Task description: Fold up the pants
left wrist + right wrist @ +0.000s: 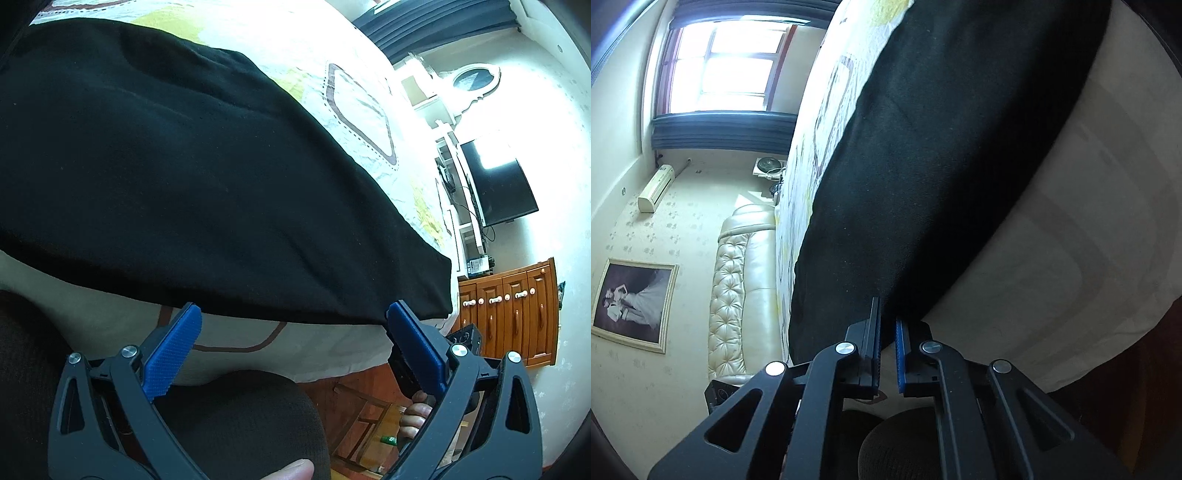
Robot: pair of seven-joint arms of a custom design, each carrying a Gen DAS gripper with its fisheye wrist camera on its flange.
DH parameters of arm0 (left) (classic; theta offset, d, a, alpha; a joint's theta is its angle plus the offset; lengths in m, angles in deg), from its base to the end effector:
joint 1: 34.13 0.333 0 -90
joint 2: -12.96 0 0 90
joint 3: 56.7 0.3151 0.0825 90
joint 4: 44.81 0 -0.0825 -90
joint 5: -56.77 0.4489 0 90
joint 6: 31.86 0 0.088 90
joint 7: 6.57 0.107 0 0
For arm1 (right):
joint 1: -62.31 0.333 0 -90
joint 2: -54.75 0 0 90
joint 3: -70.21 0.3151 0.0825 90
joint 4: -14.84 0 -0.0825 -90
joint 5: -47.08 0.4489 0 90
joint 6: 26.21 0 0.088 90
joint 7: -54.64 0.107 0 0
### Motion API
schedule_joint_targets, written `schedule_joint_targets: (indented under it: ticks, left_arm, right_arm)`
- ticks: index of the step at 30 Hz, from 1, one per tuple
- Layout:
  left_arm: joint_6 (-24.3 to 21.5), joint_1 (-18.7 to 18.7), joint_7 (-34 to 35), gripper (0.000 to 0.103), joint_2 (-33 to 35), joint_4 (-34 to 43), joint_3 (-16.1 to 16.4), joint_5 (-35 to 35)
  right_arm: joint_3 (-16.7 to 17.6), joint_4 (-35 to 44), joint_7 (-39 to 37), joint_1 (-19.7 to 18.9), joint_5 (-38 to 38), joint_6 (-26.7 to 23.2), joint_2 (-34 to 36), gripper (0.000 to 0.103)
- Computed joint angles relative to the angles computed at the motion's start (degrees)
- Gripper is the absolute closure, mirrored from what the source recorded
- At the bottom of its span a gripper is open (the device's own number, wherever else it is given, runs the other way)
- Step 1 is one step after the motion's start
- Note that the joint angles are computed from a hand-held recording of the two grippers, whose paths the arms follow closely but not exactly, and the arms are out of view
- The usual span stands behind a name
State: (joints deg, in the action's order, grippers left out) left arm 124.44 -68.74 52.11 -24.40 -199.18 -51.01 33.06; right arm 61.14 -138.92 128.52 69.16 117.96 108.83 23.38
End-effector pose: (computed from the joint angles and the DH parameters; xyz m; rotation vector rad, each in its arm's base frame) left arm 0.3981 -0.2035 0.4710 2.2899 -1.5754 1.0593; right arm 0.4442 0.0005 0.3950 -1.0099 1.9240 0.5725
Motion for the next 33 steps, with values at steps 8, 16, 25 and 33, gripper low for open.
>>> schedule_joint_targets:
  ticks: [8, 16, 25, 33]
  left_arm:
    - [-1.67, 7.16, -0.84, 0.002, -3.94, -1.49, -1.82, 8.15]
    - [-6.35, 17.26, -5.76, 0.002, -6.64, -1.91, -3.26, 18.83]
    - [-6.04, 21.4, -5.9, 0.002, -10.74, -5.37, -0.28, 21.79]
    - [-5.57, 24.01, -3.35, 0.002, -9.59, -6.17, 2.8, 22.44]
  right_arm:
    - [-1.15, 0.26, -1.72, -4.93, -6.57, -2.35, -3.97, 0.061]
    - [-5.81, 9.61, -6.3, -14.17, -16.52, 10.49, -0.26, 0.042]
    - [-6.1, 28.48, -8.01, -19.58, -24.81, -1.72, 22.36, 0.042]
    - [-3.86, 33.48, -11.23, -21.35, -23.87, -13.88, 27.51, 0.048]
